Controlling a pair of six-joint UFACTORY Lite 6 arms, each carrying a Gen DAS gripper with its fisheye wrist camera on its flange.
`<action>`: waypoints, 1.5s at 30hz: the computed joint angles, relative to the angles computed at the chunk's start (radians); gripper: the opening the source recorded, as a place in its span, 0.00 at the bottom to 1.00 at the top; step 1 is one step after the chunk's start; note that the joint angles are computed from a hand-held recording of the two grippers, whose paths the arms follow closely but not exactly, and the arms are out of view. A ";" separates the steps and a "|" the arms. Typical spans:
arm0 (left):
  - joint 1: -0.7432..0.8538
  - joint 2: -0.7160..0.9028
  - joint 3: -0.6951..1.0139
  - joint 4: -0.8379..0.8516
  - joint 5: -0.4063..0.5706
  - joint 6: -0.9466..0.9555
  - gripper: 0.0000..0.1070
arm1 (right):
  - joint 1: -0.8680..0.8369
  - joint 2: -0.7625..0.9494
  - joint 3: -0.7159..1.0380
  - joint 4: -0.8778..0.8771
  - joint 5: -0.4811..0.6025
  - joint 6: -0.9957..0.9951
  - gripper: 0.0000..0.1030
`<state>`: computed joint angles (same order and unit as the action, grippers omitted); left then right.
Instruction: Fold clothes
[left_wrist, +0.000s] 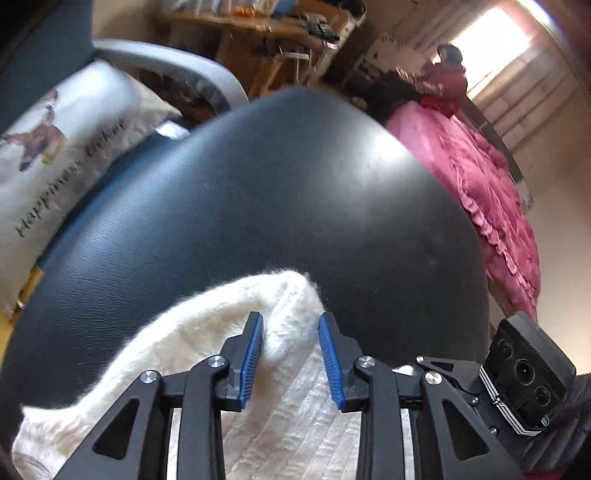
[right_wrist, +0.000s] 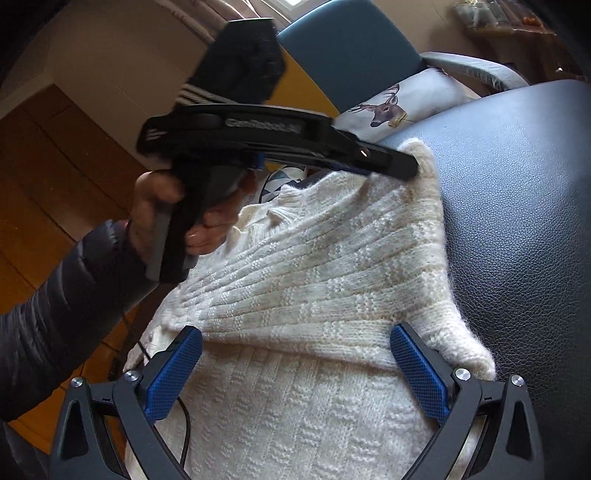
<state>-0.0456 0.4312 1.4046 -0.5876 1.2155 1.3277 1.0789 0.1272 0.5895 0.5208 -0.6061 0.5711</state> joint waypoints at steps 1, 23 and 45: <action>0.006 -0.008 -0.008 -0.019 0.003 0.017 0.10 | 0.005 0.005 0.003 0.012 -0.006 -0.005 1.00; 0.637 -0.189 -0.201 -0.170 0.048 0.201 0.18 | 0.052 -0.020 0.112 0.457 0.162 -0.481 1.00; 1.184 0.255 0.280 -0.123 0.195 0.168 0.18 | -0.166 0.475 0.841 1.761 0.078 -2.243 1.00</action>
<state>1.1388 0.6859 1.6842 -0.7102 1.4109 1.4952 0.9131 0.6025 1.4301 2.2814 -0.5285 -1.6722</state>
